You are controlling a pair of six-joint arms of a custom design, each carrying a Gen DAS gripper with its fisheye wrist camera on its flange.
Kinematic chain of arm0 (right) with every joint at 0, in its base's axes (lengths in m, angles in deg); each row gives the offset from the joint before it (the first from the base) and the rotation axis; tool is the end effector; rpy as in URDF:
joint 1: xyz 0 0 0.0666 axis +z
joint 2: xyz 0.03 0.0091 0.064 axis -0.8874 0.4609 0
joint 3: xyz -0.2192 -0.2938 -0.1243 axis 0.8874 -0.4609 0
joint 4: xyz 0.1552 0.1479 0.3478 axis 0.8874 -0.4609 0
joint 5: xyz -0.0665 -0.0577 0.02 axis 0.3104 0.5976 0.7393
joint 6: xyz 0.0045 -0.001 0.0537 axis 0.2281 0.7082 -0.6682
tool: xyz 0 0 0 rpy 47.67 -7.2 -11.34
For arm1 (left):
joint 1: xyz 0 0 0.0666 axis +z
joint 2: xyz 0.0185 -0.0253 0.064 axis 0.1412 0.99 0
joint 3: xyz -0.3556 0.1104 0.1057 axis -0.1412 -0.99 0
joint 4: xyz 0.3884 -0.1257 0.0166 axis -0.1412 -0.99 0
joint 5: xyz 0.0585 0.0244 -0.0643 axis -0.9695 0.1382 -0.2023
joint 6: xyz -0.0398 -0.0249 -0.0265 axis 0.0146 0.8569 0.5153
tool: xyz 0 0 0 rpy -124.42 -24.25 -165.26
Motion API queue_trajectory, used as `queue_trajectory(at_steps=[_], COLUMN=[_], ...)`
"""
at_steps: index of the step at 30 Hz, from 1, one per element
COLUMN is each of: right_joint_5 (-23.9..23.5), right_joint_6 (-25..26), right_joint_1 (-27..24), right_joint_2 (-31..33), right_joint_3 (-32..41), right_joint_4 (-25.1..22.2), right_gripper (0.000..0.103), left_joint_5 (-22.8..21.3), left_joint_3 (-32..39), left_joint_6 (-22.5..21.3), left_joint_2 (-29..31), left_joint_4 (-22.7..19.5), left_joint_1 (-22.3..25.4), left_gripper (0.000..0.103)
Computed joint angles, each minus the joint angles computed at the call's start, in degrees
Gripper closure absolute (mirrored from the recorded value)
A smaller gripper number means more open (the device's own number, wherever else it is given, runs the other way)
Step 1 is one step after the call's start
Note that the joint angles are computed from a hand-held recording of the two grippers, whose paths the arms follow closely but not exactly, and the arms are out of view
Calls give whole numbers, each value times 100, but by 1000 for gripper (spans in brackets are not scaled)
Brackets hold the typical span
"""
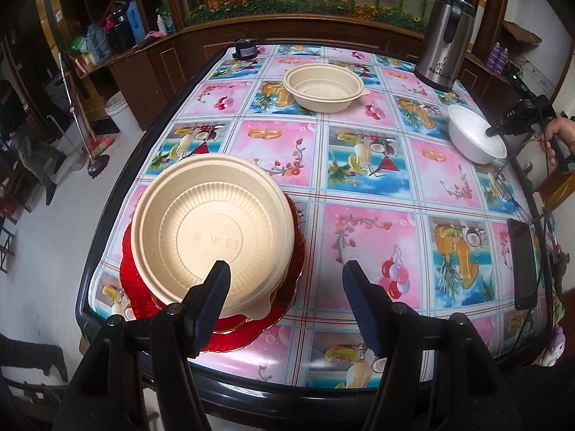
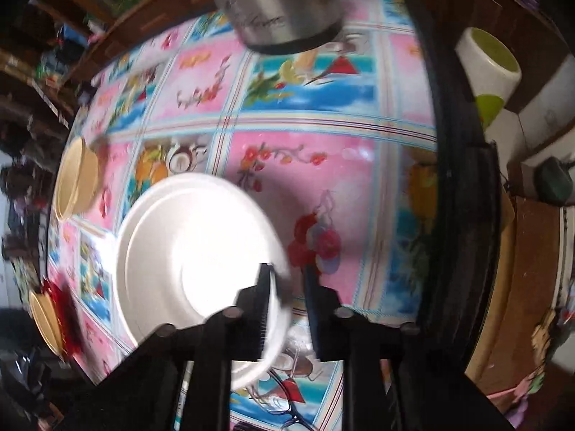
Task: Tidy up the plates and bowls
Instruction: 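Grasp the white foam bowl rim with the right tool and lift it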
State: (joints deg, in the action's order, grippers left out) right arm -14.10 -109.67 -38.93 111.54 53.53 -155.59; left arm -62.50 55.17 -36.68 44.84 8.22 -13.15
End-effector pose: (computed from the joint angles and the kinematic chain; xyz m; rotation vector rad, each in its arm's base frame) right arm 0.4272 0.1910 0.4189 0.2930 2.9552 0.3387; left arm 0.2649 -0.1009 0.4586 0.3296 2.5902 -0.0696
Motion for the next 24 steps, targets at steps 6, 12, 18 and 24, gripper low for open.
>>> queue_trajectory(at_steps=[6,12,18,24], right_joint_5=[106,288,308,28], right_joint_6=[577,824,542,-250], right_joint_1=[311,828,1420,1920], right_joint_2=[669,1404,1742,1491], right_joint_3=[948,2022,2500,2000], right_joint_4=[-469,-1056,-1321,-766], right_gripper=[94,94,94,94], left_joint_5=[30,238,482,988], left_joint_3=[11,28,122,368], left_joint_6=[13,-87,-300,-412], left_joint_2=[45,142,304,668], left_joint_4=[70,178,288,361], left_joint_1=[-38,29,37,74], left_gripper=[39,39,39,39])
